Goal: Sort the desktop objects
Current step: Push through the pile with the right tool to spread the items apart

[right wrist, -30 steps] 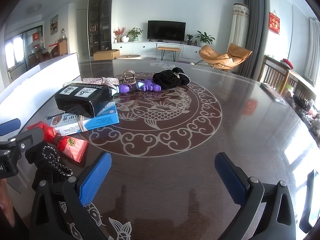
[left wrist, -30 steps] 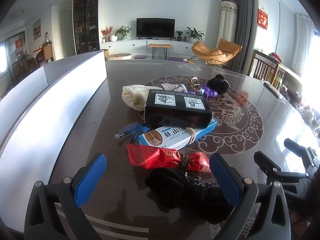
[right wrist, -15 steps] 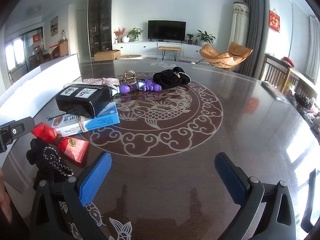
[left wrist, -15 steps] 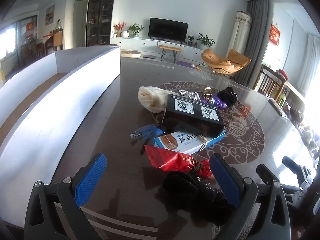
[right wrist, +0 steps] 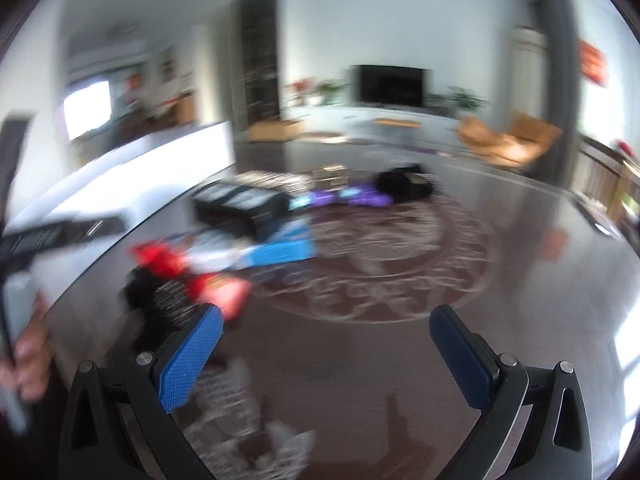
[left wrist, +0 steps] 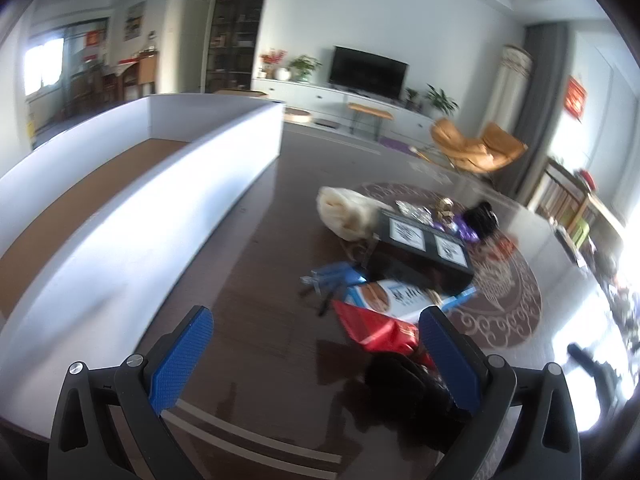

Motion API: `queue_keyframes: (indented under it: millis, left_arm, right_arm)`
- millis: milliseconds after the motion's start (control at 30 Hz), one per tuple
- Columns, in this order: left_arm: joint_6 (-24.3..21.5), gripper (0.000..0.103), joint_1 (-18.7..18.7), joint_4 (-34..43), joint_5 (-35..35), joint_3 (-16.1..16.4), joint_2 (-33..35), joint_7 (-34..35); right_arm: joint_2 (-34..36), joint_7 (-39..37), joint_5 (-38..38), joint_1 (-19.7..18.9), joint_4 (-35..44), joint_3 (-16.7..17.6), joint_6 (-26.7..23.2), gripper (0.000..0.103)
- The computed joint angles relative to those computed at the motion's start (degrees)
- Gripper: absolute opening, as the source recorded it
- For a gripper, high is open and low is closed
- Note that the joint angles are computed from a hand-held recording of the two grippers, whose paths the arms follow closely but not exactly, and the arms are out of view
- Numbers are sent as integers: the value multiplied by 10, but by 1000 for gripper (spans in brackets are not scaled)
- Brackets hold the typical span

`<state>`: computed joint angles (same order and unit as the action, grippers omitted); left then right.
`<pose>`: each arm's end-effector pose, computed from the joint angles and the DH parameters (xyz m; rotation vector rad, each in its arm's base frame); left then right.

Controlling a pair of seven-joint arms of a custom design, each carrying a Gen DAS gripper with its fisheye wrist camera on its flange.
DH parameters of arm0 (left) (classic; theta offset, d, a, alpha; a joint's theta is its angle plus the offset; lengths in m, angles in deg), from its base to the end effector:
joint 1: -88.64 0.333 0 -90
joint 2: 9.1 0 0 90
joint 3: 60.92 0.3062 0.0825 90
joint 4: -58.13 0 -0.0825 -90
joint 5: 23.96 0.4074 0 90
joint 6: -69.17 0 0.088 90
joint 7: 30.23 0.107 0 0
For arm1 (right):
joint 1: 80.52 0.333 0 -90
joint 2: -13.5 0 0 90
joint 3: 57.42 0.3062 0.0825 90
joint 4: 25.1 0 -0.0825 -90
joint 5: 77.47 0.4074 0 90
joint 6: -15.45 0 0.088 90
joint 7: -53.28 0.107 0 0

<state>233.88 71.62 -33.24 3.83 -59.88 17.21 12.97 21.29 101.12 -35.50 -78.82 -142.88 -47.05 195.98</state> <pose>0.7073 -0.2324 0.4402 -1.8600 1.6526 -0.9295 0.6265 0.0692 0.4473 -1.7655 1.4487 -0.7329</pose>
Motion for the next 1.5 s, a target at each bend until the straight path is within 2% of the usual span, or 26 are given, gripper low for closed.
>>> queue_keyframes:
  millis: [33,67,133,200,267,300,367,433,500,633,733,833,900,1033,1100,1200,1267,1367,1433,1500]
  left_arm:
    - [3,103,-3,-4,2,7,-3,-13]
    - [6,103,-6,-8,5,14,-6,-29]
    - [8,103,-7,-14,7,20,-10,-52]
    - [7,103,-1,-14,3,17,-9,-59]
    - [0,103,-1,-13,8,16,-10,-62]
    - [-3,103,-2,-12,11,16,-9,-64]
    - [-4,103,-3,-12,19,17,-9,-69]
    - [-5,103,-2,-12,24,15,-9,-69]
    - [-10,103,5,-4,16,6,-2,-59]
    - [-21,103,19,4,-8,-16,5,-20]
    - [-37,103,27,19,-33,-36,17,29]
    - [-61,103,24,43,-48,-46,34,78]
    - [-74,103,20,55,-54,-49,42,103]
    - [-85,103,17,65,-71,-46,50,121]
    - [-86,103,19,66,-82,-46,51,121]
    - [-88,103,25,68,-101,-49,53,123]
    - [-90,103,22,71,-103,-46,56,120]
    - [-86,103,18,67,-99,-40,53,115]
    - [-82,103,18,65,-99,-41,51,116]
    - [-79,103,19,66,-101,-42,53,120]
  right_arm:
    - [-6,-86,70,-31,11,36,-56,103]
    - [-9,-132,105,-44,17,51,-93,103]
    - [-11,-152,103,-34,25,41,-146,103]
    - [8,-74,-15,2,41,10,-165,103]
    - [47,47,-172,54,83,-45,-194,103]
    - [65,86,-216,68,106,-62,-211,103]
    - [102,125,-245,70,160,-71,-258,103]
    - [135,163,-259,68,209,-77,-283,103]
    - [164,255,-302,81,250,-108,-295,103]
    - [162,437,-390,100,241,-169,-283,103]
    - [147,492,-421,86,220,-177,-278,103]
    - [148,498,-442,61,222,-165,-282,103]
    - [128,492,-439,44,195,-152,-266,103]
    - [107,416,-356,-2,172,-97,-216,103]
    - [114,385,-314,-10,183,-76,-197,103]
    - [140,336,-255,-20,228,-46,-208,103]
    - [177,330,-253,-8,284,-49,-233,103]
    - [230,343,-300,24,355,-75,-280,103]
    - [242,344,-318,29,366,-84,-302,103]
    - [239,349,-325,27,360,-92,-298,103]
